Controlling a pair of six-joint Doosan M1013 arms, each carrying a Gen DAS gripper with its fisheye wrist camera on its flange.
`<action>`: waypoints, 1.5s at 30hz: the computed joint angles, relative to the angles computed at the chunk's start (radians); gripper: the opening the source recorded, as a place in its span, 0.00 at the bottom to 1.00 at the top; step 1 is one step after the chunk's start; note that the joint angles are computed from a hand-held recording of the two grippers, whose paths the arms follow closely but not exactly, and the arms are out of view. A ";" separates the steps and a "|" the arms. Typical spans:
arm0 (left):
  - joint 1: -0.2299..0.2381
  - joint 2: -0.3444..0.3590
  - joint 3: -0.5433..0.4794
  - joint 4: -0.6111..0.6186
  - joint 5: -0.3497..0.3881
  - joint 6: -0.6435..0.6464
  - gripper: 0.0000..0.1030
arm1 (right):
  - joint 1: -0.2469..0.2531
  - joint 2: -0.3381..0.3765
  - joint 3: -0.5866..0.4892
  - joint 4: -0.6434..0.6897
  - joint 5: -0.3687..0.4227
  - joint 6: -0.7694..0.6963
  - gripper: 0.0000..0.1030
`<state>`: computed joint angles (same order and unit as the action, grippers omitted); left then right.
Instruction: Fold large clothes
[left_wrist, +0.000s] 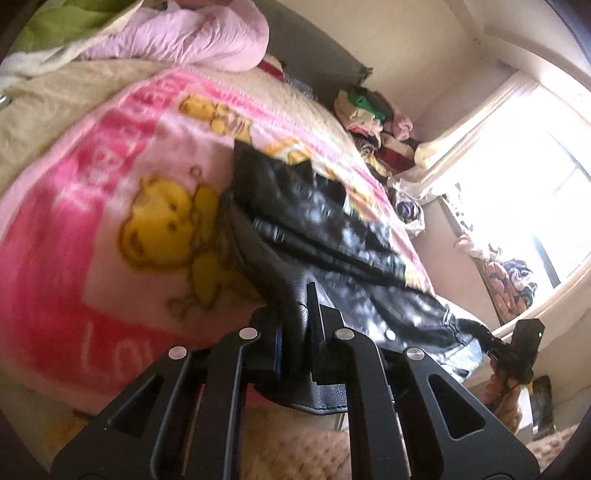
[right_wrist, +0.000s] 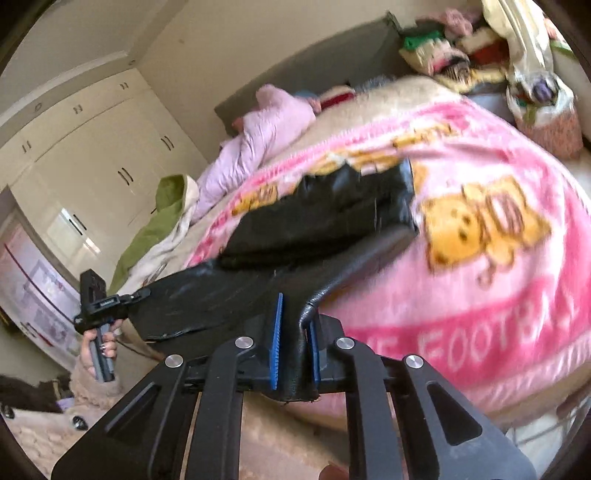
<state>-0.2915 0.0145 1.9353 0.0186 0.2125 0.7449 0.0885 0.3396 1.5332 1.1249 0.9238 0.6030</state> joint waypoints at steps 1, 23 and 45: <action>0.002 0.003 -0.009 0.018 -0.004 -0.017 0.04 | 0.001 0.007 -0.012 0.012 -0.002 0.001 0.10; 0.110 0.256 -0.383 -0.029 0.248 0.049 0.10 | 0.052 0.319 -0.471 -0.110 -0.056 0.428 0.11; 0.097 0.327 -0.429 0.312 0.282 -0.141 0.49 | 0.084 0.401 -0.566 -0.378 -0.156 0.579 0.81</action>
<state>-0.1946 0.3413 1.5067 0.3309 0.4946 0.6038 0.1729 0.7410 0.9674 0.7465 0.7677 1.1820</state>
